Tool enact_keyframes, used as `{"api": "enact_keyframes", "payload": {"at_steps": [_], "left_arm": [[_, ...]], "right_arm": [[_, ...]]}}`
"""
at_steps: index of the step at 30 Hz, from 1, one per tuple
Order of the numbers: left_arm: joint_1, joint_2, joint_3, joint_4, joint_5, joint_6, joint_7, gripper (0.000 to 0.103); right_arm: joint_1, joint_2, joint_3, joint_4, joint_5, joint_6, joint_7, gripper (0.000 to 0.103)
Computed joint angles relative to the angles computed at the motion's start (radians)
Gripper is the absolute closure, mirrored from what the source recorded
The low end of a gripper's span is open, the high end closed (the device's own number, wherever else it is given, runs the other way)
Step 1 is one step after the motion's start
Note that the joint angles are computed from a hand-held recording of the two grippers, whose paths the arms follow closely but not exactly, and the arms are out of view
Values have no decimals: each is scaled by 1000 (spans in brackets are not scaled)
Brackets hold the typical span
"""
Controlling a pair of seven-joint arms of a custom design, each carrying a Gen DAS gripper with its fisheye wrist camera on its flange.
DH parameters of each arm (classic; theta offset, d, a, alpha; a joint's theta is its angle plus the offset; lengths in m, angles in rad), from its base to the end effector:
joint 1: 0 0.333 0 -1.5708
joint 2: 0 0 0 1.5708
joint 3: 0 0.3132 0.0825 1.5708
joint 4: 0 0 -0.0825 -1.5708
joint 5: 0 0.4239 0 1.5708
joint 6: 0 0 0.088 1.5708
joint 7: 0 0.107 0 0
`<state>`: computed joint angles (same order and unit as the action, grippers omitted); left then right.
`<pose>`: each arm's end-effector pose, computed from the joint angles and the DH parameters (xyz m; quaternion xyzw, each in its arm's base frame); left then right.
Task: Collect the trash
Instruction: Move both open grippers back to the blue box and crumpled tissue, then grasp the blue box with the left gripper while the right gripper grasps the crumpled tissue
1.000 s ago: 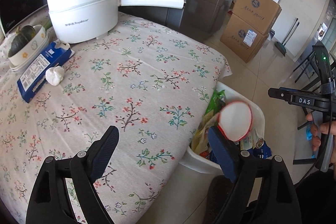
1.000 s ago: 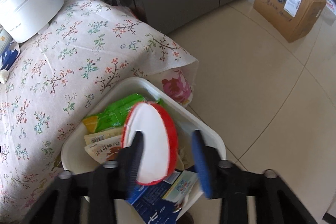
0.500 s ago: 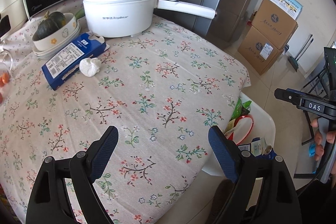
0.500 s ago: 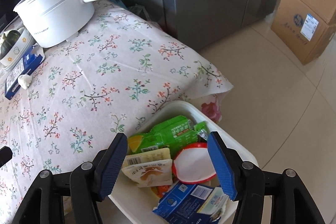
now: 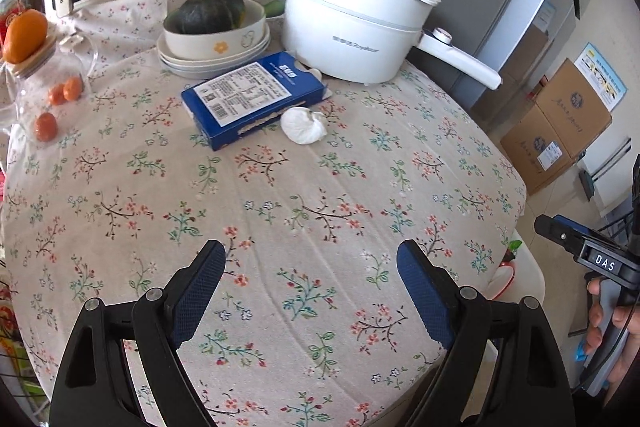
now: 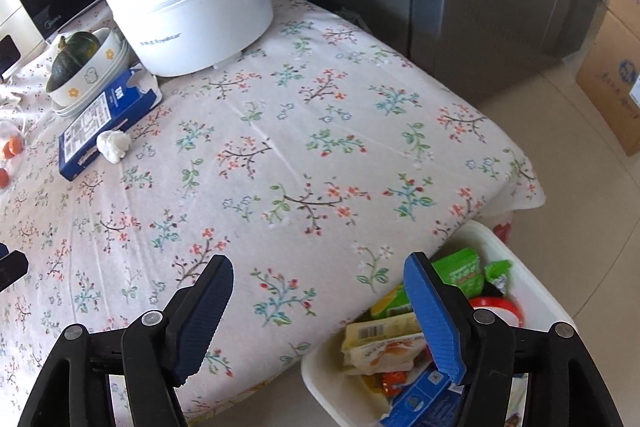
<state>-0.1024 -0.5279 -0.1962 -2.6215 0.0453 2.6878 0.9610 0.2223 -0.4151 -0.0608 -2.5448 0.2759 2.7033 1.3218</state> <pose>0.4353 -0.1362 0.4609 -0.7615 0.5776 -0.2496 0.1558 0.4790 0.0681 0.4542 -0.7369 0.6072 -0.1353 0.2643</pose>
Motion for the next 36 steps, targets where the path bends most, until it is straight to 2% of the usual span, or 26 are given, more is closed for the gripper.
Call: {"api": "enact_keyframes", "payload": {"at_steps": [4,8,13,15,20,23,25,28,32,34,36], "left_arm": [[48,3,0,2,60,-1,18,14],[90,54,31,14,124,77,114,14],[119,185,90,70,165,183,340,9],[103,238,128,99,134,207,458,9],[120,367,138,198,108,221,667,9],[107,444,157,257,-4,227,819,9],[105,489,161,295,-125,220,935,9],[120,541,143,345,-338,187,1133,9],[153,565,107,366,-515,196,1316,6],[162,564,97,370,-580,183,1380,4],[164,565,97,373,-567,171,1400,3]], "right_arm": [[36,36,24,27,14,2,8,27],[62,74,41,53,26,6,13,27],[83,129,46,93,35,10,-11,27],[87,167,48,134,32,-12,-46,27],[104,231,40,199,122,-7,-162,23],[107,284,51,241,185,15,-234,22],[103,322,66,269,207,24,-265,22],[94,377,92,313,225,17,-288,22],[84,430,123,357,258,6,-320,22],[82,452,138,374,265,15,-336,22],[81,475,151,394,262,22,-343,22]]}}
